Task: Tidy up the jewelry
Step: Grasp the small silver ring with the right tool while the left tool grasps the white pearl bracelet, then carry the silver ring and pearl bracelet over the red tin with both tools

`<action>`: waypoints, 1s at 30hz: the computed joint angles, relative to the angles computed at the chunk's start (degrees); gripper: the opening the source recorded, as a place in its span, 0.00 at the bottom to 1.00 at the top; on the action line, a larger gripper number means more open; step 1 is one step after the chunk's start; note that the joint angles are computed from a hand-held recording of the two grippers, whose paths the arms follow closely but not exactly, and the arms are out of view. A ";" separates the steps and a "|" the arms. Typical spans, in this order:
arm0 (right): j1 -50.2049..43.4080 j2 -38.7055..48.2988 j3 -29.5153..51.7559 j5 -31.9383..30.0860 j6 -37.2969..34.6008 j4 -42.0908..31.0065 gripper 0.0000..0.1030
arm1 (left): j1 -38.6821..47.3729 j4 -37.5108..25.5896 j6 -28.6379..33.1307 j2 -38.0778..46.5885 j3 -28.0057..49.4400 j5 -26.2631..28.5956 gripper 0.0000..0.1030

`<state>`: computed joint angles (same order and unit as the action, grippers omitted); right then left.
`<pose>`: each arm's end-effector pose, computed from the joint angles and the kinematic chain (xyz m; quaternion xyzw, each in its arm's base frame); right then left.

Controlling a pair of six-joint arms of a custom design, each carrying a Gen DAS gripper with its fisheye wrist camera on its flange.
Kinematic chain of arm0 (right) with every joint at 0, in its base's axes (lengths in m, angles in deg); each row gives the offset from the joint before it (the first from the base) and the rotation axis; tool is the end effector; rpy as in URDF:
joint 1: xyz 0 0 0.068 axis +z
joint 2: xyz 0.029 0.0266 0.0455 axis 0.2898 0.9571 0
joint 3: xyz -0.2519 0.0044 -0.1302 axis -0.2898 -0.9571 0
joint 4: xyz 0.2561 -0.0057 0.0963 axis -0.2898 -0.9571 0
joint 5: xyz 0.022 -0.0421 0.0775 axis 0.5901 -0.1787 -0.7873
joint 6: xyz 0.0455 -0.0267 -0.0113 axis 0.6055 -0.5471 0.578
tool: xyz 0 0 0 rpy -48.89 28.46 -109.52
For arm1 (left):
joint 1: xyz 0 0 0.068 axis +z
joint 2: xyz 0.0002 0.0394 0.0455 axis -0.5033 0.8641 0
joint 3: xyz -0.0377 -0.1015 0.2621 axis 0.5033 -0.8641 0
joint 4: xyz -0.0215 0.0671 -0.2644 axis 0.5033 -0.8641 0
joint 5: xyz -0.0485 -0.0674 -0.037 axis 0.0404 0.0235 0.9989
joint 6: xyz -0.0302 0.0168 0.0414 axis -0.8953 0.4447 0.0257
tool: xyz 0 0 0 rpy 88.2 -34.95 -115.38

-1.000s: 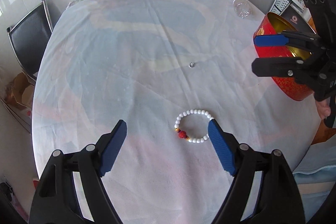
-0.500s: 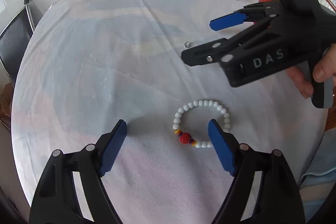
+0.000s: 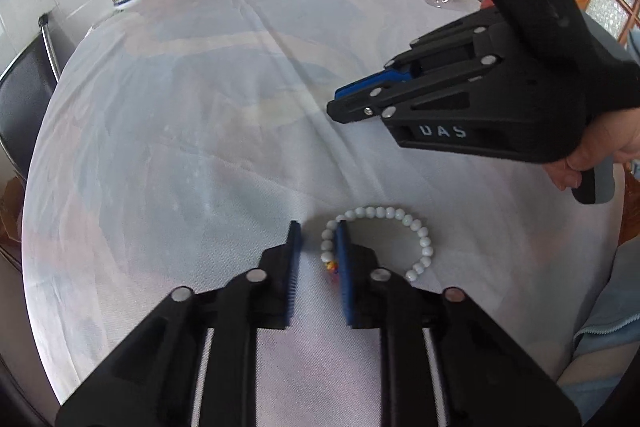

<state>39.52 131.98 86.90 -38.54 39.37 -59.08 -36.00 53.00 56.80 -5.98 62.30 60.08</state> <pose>0.3385 0.1534 0.1755 -0.4590 0.8507 0.1408 0.2142 0.2119 -0.0234 0.1855 0.0523 0.9672 -0.0428 0.2449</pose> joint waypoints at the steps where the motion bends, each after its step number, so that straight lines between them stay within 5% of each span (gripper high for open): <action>1: -0.31 0.17 0.38 -0.50 0.41 -0.62 0.09 | 1.40 -0.46 -0.58 0.59 0.57 1.28 0.06; 15: -3.82 -7.40 -1.77 -6.08 0.65 -4.21 0.09 | 1.12 -5.87 -5.63 -4.49 3.07 -0.59 0.06; 30: -23.78 -21.52 1.41 -21.81 -7.64 -16.86 0.09 | -15.64 -11.02 -12.18 -0.81 23.05 -12.10 0.06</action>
<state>15.74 110.46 88.31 -60.36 31.73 -75.95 -51.64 41.98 44.62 -6.80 85.35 47.98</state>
